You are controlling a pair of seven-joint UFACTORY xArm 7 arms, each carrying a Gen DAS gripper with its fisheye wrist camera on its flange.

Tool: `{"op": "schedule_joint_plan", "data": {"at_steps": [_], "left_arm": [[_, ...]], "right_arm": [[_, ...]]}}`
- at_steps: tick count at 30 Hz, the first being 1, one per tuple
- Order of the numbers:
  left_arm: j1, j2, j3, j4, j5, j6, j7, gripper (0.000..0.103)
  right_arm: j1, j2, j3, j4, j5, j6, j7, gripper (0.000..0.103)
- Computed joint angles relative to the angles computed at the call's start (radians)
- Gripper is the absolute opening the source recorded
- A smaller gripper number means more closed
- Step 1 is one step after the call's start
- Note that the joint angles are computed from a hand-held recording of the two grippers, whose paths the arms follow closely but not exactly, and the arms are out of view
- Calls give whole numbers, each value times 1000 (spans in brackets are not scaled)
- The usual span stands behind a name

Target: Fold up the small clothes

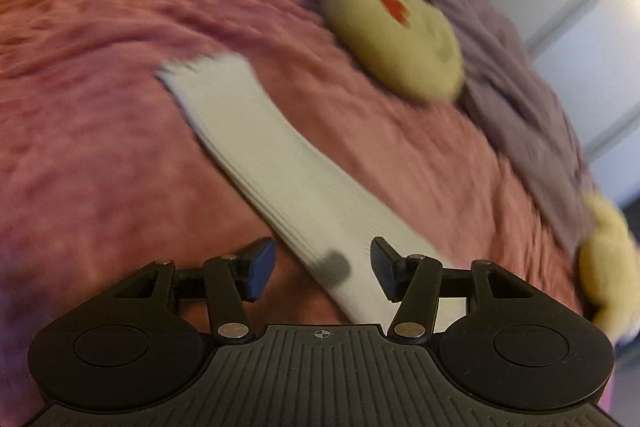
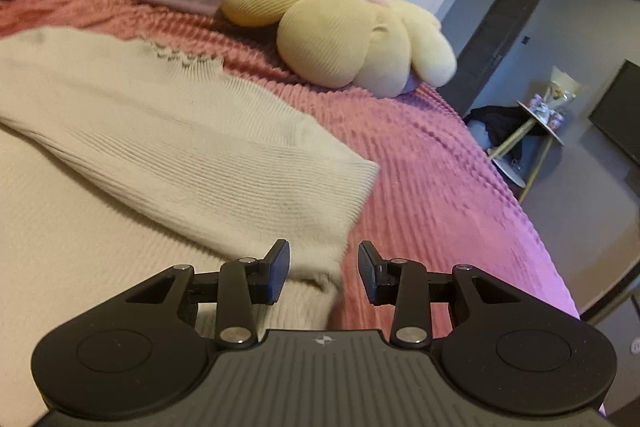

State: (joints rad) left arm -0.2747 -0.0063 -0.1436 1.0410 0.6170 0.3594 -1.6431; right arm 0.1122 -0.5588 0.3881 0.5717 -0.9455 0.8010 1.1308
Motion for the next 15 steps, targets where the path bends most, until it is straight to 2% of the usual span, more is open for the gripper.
{"op": "schedule_joint_plan", "data": {"at_steps": [3, 5, 8, 9, 10, 13, 15], "left_arm": [[33, 1, 27, -37, 25, -75, -91, 50], [53, 8, 39, -54, 100, -134, -192, 43], [74, 27, 70, -71, 218, -223, -373, 27], [81, 25, 81, -83, 247, -247, -434, 16], [88, 27, 90, -92, 264, -270, -487, 10], [102, 23, 114, -112, 333, -337, -600, 9], [103, -1, 95, -113, 319, -298, -538, 9]], "right_arm": [[41, -84, 5, -27, 91, 37, 15, 36], [59, -131, 21, -40, 153, 72, 27, 36], [79, -173, 40, -48, 226, 105, 23, 36], [80, -182, 48, -47, 238, 115, 19, 36], [79, -188, 56, -44, 245, 123, 13, 36], [70, -196, 75, -34, 248, 132, 7, 36], [66, -206, 80, -34, 246, 124, 5, 36]]}}
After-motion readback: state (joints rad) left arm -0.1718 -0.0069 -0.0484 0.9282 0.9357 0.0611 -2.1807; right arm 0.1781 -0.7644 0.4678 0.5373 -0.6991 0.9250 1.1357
